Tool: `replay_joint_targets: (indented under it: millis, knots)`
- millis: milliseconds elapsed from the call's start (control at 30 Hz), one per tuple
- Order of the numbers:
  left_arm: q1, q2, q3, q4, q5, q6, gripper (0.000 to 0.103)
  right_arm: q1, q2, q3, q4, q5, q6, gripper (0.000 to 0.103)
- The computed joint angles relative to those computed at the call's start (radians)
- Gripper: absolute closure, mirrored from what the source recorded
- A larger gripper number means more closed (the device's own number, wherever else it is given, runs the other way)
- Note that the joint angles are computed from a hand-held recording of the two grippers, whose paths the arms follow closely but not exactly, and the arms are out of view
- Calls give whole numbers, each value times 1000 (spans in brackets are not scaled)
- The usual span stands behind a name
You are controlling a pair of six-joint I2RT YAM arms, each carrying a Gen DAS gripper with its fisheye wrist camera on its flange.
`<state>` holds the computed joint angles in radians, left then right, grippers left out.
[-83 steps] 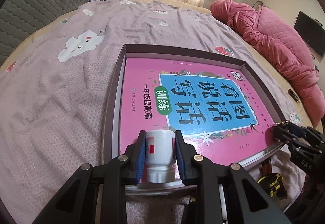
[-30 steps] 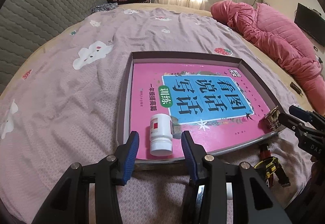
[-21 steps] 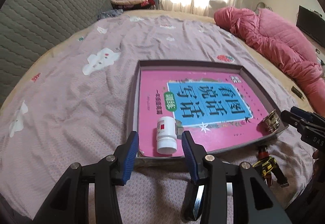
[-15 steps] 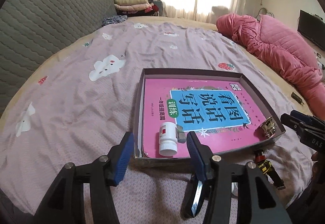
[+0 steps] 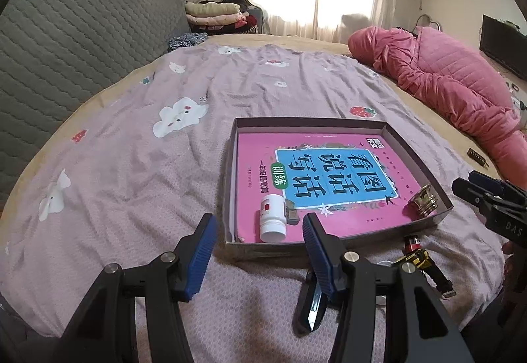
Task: Organize rigid objects
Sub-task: 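Open both grippers to release the bottle and knob, then withdraw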
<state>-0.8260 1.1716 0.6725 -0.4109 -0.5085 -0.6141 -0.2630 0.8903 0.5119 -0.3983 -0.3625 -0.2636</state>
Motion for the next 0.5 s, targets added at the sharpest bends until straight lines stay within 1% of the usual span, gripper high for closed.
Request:
replay_joint_targets:
  millis: [233, 300, 500]
  knots:
    - [-18, -38, -1, -40, -14, -17, 49, 26, -108, -7, -72, -23, -13, 33]
    - [-29, -44, 0, -48, -21, -23, 49, 38, -134, -14, -87, -15, -17, 33]
    - [-51, -65, 3, -73, -19, -40, 49, 38, -163, -20, -121, -23, -25, 32]
